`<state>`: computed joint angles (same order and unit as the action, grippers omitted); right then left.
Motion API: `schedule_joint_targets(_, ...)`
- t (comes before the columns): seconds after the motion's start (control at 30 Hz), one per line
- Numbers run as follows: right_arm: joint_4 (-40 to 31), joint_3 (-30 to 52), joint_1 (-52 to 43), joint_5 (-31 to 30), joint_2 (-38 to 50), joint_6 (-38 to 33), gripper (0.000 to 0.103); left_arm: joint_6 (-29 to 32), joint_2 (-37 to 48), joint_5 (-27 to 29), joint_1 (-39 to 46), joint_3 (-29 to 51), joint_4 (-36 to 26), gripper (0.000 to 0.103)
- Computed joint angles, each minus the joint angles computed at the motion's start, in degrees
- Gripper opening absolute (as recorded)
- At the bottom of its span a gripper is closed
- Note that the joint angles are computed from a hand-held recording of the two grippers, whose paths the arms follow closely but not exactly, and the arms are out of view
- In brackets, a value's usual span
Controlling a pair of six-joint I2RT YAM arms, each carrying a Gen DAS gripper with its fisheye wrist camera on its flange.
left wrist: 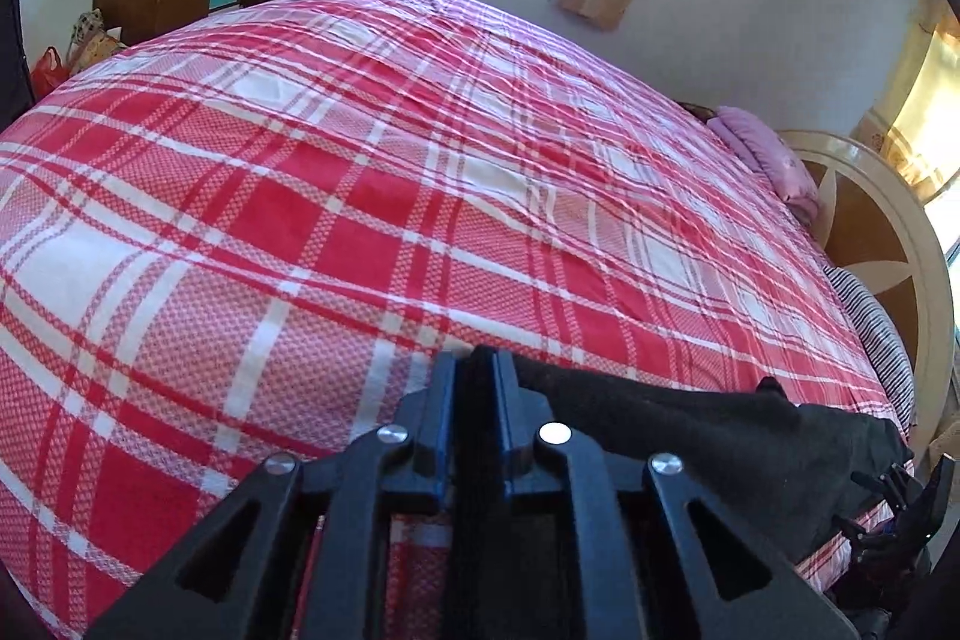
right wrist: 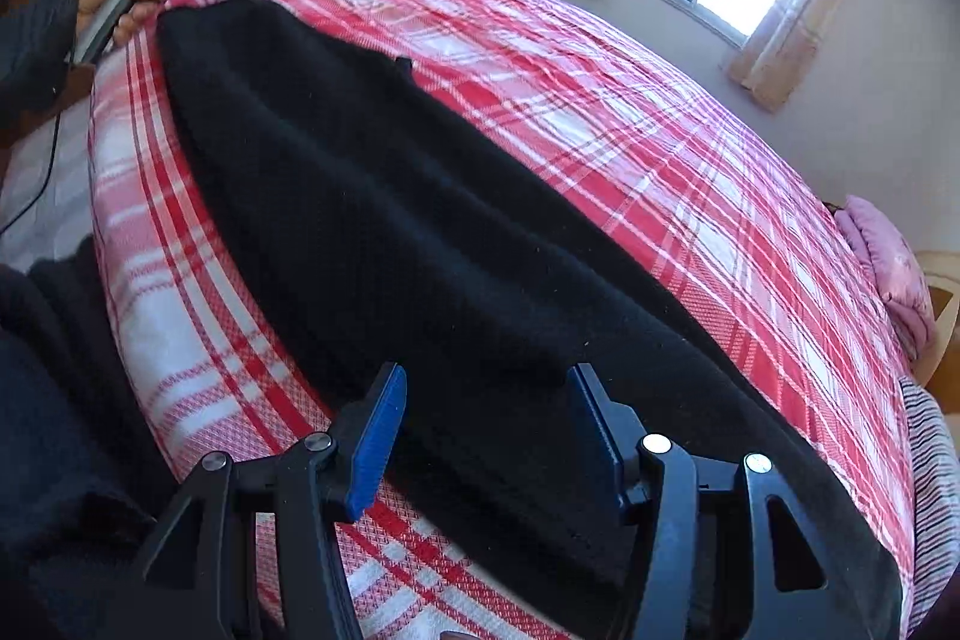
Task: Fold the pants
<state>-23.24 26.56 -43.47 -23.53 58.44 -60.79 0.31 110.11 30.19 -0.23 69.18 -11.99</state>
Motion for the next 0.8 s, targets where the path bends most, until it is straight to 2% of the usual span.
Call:
schedule_joint_targets(0.1,-2.2,1.04,-0.75,-1.11,0.02,-1.67,0.057,-1.37,0.13,-0.11,-0.22,-0.95,2.34,0.017)
schedule_joint_targets(0.23,-9.0,2.89,-3.17,-4.76,-0.13,-6.93,0.057,-1.4,0.43,-1.92,-1.07,-0.4,2.79,0.017)
schedule_joint_targets(0.37,-4.94,-0.04,-0.41,-1.24,-1.41,-4.96,0.055,-2.33,1.44,-1.63,-0.91,0.42,2.77,0.019)
schedule_joint_targets(0.43,-7.28,1.35,-0.86,-2.73,0.06,-5.32,0.033,-2.49,1.72,-0.95,-0.61,0.67,2.68,0.019)
schedule_joint_targets(0.53,-9.01,1.75,-0.64,-3.02,-0.75,-4.75,0.014,-2.48,1.84,-0.5,-0.38,0.74,2.57,0.019)
schedule_joint_targets(0.63,-9.13,2.39,-0.68,-2.79,-0.01,-3.94,0.005,-2.59,1.64,-0.59,-0.45,0.3,3.32,0.019)
schedule_joint_targets(0.8,-16.83,4.82,-3.84,-5.38,-0.38,-8.51,0.003,-3.07,1.0,0.46,0.09,-1.47,5.36,0.019)
